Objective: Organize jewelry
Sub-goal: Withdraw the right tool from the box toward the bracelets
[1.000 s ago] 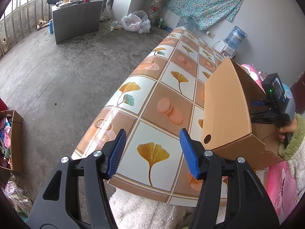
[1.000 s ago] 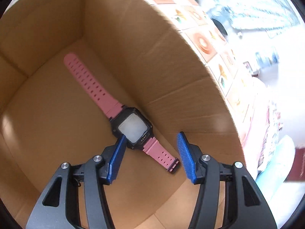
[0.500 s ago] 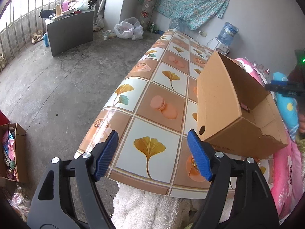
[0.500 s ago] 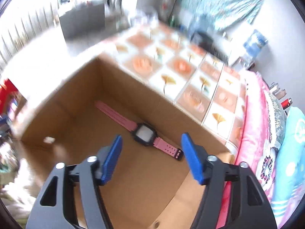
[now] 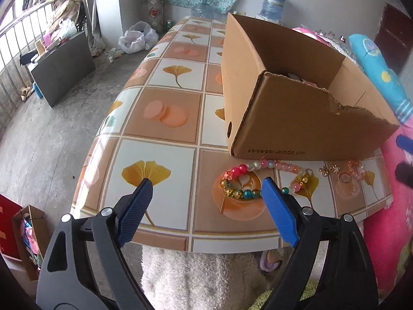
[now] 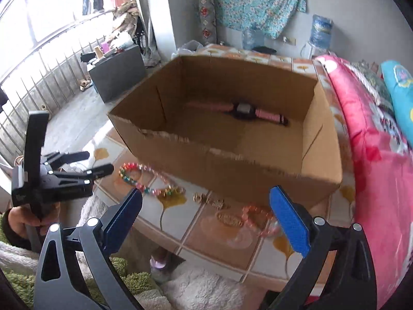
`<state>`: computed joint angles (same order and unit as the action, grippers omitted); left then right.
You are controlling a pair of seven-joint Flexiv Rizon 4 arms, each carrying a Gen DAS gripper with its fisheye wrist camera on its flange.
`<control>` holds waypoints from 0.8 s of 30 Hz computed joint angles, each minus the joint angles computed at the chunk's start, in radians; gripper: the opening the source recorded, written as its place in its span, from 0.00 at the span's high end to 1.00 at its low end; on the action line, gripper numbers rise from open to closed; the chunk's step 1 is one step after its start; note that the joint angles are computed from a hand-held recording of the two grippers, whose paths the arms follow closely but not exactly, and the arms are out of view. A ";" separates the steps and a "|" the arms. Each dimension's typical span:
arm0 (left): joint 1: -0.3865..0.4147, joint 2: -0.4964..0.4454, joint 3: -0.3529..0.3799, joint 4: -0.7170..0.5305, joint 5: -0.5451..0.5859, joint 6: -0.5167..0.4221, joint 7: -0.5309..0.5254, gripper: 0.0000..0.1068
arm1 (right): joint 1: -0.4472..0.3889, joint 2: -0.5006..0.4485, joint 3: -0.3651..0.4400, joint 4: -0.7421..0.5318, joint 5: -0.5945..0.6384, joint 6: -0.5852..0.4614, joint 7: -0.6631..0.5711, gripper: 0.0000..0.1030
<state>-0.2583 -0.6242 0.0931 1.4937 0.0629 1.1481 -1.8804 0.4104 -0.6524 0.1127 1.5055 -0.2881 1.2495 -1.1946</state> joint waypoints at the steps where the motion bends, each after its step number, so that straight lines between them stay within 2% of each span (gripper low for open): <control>1: -0.015 -0.014 0.018 -0.028 0.021 -0.014 -0.003 0.22 | 0.010 0.002 -0.009 0.021 0.008 -0.001 0.032 0.07; 3: -0.044 -0.040 0.051 -0.079 0.064 -0.052 -0.017 0.22 | 0.000 -0.002 0.008 0.027 0.043 -0.005 0.070 0.07; 7: -0.071 -0.081 0.068 -0.151 0.130 -0.136 -0.003 0.22 | -0.017 -0.012 0.041 0.008 0.091 -0.034 0.100 0.07; 8: -0.075 -0.086 0.069 -0.156 0.146 -0.140 -0.004 0.19 | -0.016 -0.013 0.041 0.010 0.091 -0.028 0.099 0.07; 12: -0.094 -0.083 0.081 -0.158 0.198 -0.143 -0.030 0.11 | 0.015 -0.001 -0.001 0.036 0.046 -0.006 0.114 0.07; 14: -0.088 -0.077 0.071 -0.152 0.207 -0.143 -0.021 0.11 | 0.026 0.001 -0.019 0.045 0.026 0.002 0.130 0.07; 17: -0.073 -0.067 0.054 -0.131 0.201 -0.134 -0.010 0.11 | 0.083 0.009 -0.105 0.061 -0.047 0.023 0.212 0.07; 20: -0.062 -0.069 0.042 -0.127 0.192 -0.121 0.004 0.10 | 0.208 0.013 -0.296 0.102 -0.208 0.059 0.393 0.07; 22: -0.042 -0.068 0.022 -0.120 0.165 -0.122 0.029 0.10 | 0.267 0.013 -0.390 0.123 -0.300 0.081 0.493 0.07; 24: -0.011 -0.069 -0.010 -0.111 0.115 -0.125 0.062 0.10 | 0.272 0.008 -0.406 0.132 -0.346 0.101 0.529 0.07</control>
